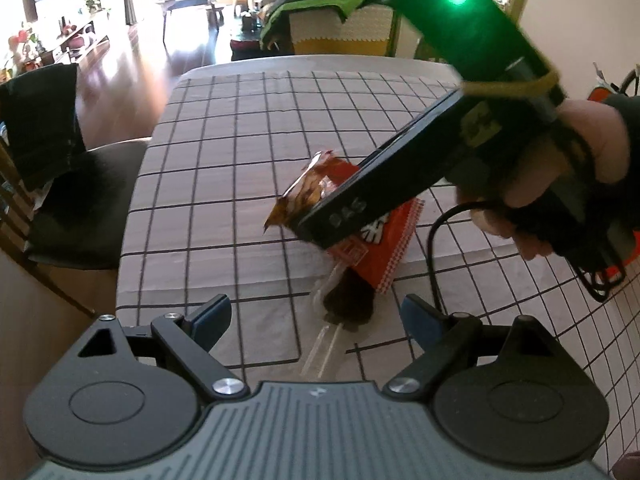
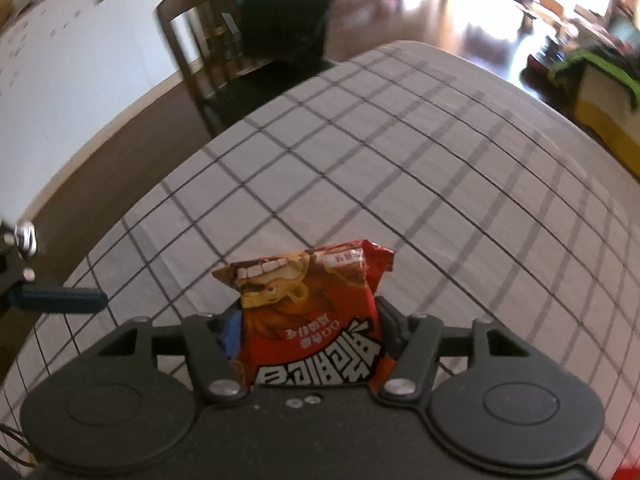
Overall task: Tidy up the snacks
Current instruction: 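Grasp the lollipop in the clear wrapper with the left tool, then carry the chip bag and lollipop into the red box and open both tools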
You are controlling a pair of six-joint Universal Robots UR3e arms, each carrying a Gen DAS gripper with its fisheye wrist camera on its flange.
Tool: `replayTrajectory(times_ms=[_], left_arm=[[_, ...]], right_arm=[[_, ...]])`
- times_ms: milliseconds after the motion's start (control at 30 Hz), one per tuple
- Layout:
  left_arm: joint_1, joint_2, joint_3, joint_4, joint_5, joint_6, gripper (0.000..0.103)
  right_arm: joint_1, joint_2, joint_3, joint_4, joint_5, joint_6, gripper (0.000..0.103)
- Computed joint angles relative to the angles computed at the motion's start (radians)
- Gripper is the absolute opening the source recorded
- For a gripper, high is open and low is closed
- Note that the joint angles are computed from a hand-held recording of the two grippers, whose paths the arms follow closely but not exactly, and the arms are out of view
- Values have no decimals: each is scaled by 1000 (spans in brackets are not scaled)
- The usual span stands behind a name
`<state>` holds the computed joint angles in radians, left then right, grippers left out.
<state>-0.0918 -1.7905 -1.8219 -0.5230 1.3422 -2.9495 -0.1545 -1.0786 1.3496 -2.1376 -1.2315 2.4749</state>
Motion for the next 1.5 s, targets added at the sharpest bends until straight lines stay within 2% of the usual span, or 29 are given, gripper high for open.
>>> replayTrajectory(times_ms=[167,567,767,833,1100,1167,1500], left_arm=[[-28,-51,48,-9,-4,27,92],[-77,-182,212,-120,31,68,57],[-86,-218,251,-136,53,71,51],[-87,-224,254,-137,57,83,46],[-106,-218,236,-110,80,88,44],[-99,-211,228,-105,68,86,40],[-95,-176,191,-87,72,35,40]], right_arm=[[-73,-66,84,-24,21,46,63],[-263,-327,357,-35,82,58,62],[-338,-440,466,-21,120,50,62],[-356,-471,497,-18,128,47,62],[-435,-589,588,29,164,13,62],[-453,-620,609,44,172,3,62],[-558,-770,674,165,216,-48,62]])
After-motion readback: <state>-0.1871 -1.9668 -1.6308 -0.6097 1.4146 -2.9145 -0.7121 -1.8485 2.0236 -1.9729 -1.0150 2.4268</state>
